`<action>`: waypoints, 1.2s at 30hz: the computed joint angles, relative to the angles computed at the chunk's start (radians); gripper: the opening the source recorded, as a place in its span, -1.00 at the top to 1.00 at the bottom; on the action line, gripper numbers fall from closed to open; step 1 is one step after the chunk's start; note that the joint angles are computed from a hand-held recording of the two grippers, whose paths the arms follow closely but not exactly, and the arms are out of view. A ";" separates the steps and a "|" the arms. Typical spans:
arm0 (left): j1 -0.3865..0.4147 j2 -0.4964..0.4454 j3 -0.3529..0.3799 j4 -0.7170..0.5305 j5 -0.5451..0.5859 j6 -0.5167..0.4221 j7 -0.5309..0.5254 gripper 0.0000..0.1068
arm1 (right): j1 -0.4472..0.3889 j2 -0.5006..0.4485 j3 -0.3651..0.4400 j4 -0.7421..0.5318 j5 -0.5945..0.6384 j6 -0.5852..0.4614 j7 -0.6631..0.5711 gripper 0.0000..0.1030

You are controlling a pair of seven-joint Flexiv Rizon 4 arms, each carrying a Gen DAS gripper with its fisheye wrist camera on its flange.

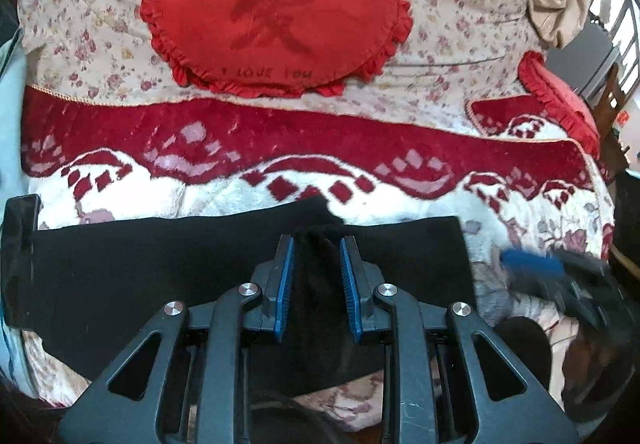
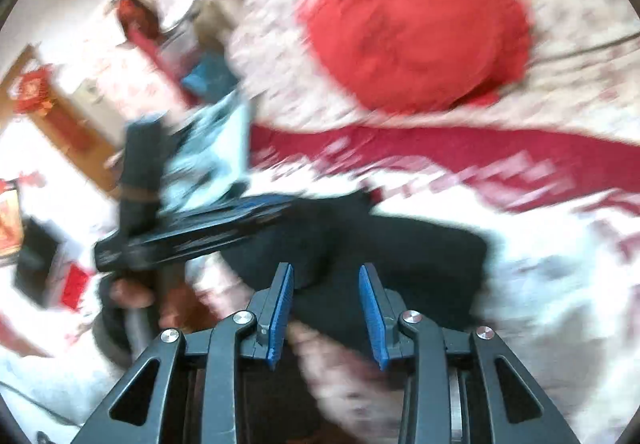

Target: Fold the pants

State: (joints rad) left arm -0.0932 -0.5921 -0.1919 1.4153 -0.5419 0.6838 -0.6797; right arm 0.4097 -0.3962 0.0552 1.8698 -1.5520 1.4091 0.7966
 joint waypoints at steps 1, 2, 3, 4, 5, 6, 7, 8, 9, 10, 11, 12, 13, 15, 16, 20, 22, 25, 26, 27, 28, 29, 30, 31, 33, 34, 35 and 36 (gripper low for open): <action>0.002 0.010 -0.006 0.015 -0.009 0.004 0.007 0.60 | 0.010 0.023 0.021 0.037 0.128 -0.073 -0.103 0.37; 0.001 0.019 -0.009 0.028 -0.015 0.008 0.013 0.60 | 0.014 0.032 0.033 0.057 0.220 -0.113 -0.167 0.37; -0.002 0.029 -0.013 0.046 -0.021 0.017 0.024 0.60 | 0.017 0.028 0.024 0.062 0.248 -0.102 -0.184 0.37; -0.007 0.035 -0.013 0.060 -0.022 0.028 0.032 0.60 | 0.021 0.019 0.009 0.060 0.249 -0.080 -0.190 0.39; -0.015 0.038 -0.010 0.071 -0.017 0.041 0.034 0.60 | 0.026 0.007 0.002 0.054 0.271 -0.071 -0.218 0.41; -0.025 0.038 -0.004 0.078 -0.003 0.052 0.031 0.60 | 0.031 -0.006 0.014 0.044 0.341 -0.088 -0.293 0.41; -0.034 0.038 0.002 0.082 0.010 0.059 0.025 0.60 | 0.031 -0.031 0.040 0.019 0.442 -0.125 -0.404 0.41; -0.043 0.033 0.011 0.081 0.030 0.063 0.012 0.60 | 0.033 -0.037 0.052 0.012 0.493 -0.141 -0.460 0.41; -0.052 0.028 0.021 0.079 0.052 0.064 -0.008 0.60 | 0.025 -0.062 0.075 -0.010 0.568 -0.159 -0.543 0.41; -0.059 0.022 0.032 0.076 0.074 0.060 -0.030 0.60 | 0.021 -0.084 0.086 -0.029 0.623 -0.171 -0.591 0.41; -0.062 0.016 0.039 0.071 0.091 0.054 -0.049 0.60 | 0.020 -0.101 0.087 -0.040 0.660 -0.169 -0.617 0.41; -0.064 0.010 0.044 0.069 0.106 0.050 -0.065 0.60 | 0.018 -0.125 0.079 -0.053 0.682 -0.143 -0.638 0.40; -0.064 0.004 0.048 0.067 0.116 0.047 -0.080 0.60 | 0.027 -0.136 0.061 -0.059 0.687 -0.121 -0.644 0.40; -0.057 -0.002 0.043 0.072 0.120 0.046 -0.095 0.60 | 0.048 -0.144 0.021 -0.061 0.697 -0.081 -0.647 0.40; -0.054 0.001 0.039 0.080 0.118 0.054 -0.094 0.60 | 0.053 -0.147 0.015 -0.066 0.716 -0.077 -0.664 0.40; -0.047 0.013 0.030 0.102 0.114 0.068 -0.099 0.60 | 0.088 -0.122 -0.012 -0.050 0.785 -0.082 -0.690 0.41; -0.042 0.023 0.027 0.114 0.109 0.070 -0.093 0.60 | 0.140 -0.082 -0.050 -0.026 0.791 -0.120 -0.664 0.41; -0.041 0.033 0.029 0.130 0.113 0.072 -0.089 0.60 | 0.187 -0.050 -0.058 -0.016 0.779 -0.173 -0.652 0.41; -0.041 0.037 0.030 0.138 0.113 0.078 -0.088 0.60 | 0.188 -0.051 -0.046 -0.017 0.787 -0.173 -0.662 0.41; -0.041 0.041 0.030 0.145 0.112 0.084 -0.087 0.60 | 0.183 -0.060 -0.015 -0.030 0.821 -0.188 -0.698 0.41; -0.042 0.045 0.030 0.154 0.112 0.094 -0.085 0.60 | 0.180 -0.071 0.011 -0.045 0.857 -0.215 -0.736 0.40; -0.043 0.046 0.030 0.158 0.113 0.101 -0.085 0.60 | 0.182 -0.080 0.026 -0.059 0.886 -0.246 -0.765 0.40; -0.044 0.048 0.031 0.163 0.113 0.108 -0.085 0.60 | 0.193 -0.090 0.029 -0.068 0.902 -0.273 -0.775 0.40; -0.045 0.048 0.031 0.167 0.113 0.114 -0.089 0.60 | 0.202 -0.095 0.024 -0.071 0.909 -0.281 -0.771 0.39; -0.043 0.052 0.030 0.174 0.109 0.116 -0.093 0.60 | 0.221 -0.095 0.002 -0.062 0.903 -0.269 -0.738 0.38; -0.041 0.054 0.030 0.176 0.107 0.113 -0.096 0.60 | 0.218 -0.092 0.006 -0.058 0.915 -0.256 -0.738 0.38; -0.039 0.056 0.030 0.179 0.105 0.110 -0.097 0.60 | 0.213 -0.091 0.013 -0.058 0.928 -0.251 -0.750 0.38; -0.037 0.060 0.030 0.182 0.102 0.108 -0.097 0.60 | 0.207 -0.088 0.024 -0.058 0.945 -0.250 -0.766 0.38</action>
State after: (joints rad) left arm -0.1298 -0.5323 -0.1618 1.5971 -0.4398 0.7920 -0.7764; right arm 0.6170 -0.4838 0.0789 1.8117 -0.6072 1.1588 0.0303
